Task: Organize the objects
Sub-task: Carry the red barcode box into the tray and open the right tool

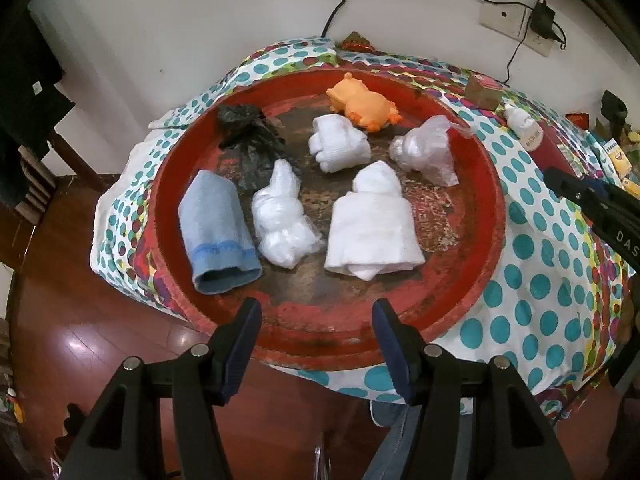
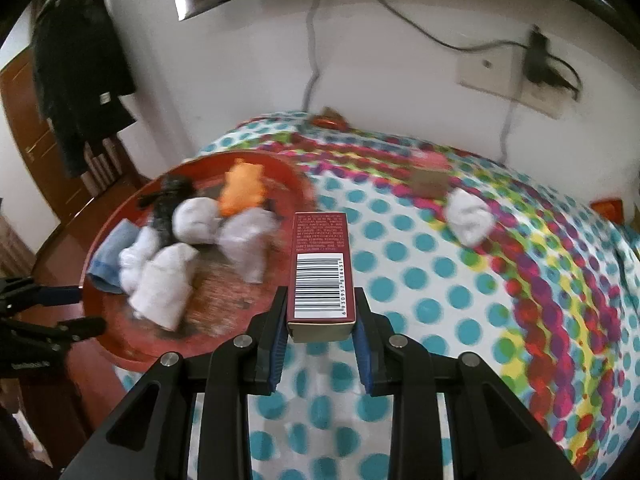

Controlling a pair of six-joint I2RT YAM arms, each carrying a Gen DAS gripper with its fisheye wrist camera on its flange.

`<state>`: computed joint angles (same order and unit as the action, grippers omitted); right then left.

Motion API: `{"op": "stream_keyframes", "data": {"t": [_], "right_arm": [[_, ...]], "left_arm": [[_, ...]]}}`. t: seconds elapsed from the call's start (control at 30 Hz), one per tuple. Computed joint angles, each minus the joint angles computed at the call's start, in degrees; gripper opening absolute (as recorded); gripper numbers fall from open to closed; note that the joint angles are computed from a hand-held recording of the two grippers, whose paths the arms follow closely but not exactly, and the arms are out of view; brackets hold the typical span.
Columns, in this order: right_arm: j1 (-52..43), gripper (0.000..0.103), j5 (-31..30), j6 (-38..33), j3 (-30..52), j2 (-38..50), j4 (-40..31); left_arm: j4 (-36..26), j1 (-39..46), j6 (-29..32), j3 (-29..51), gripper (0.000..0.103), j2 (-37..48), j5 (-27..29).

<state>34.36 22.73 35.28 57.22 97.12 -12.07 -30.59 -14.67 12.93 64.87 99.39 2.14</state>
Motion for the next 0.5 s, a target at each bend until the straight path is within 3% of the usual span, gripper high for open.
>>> {"op": "stream_keyframes", "data": {"t": [0.5], "right_arm": [[2.3, 0.028, -3.7, -4.3, 18.1, 15.8, -5.8]], "left_arm": [[-0.5, 3.5, 1.5, 1.2, 0.059, 1.6, 1.1]]}}
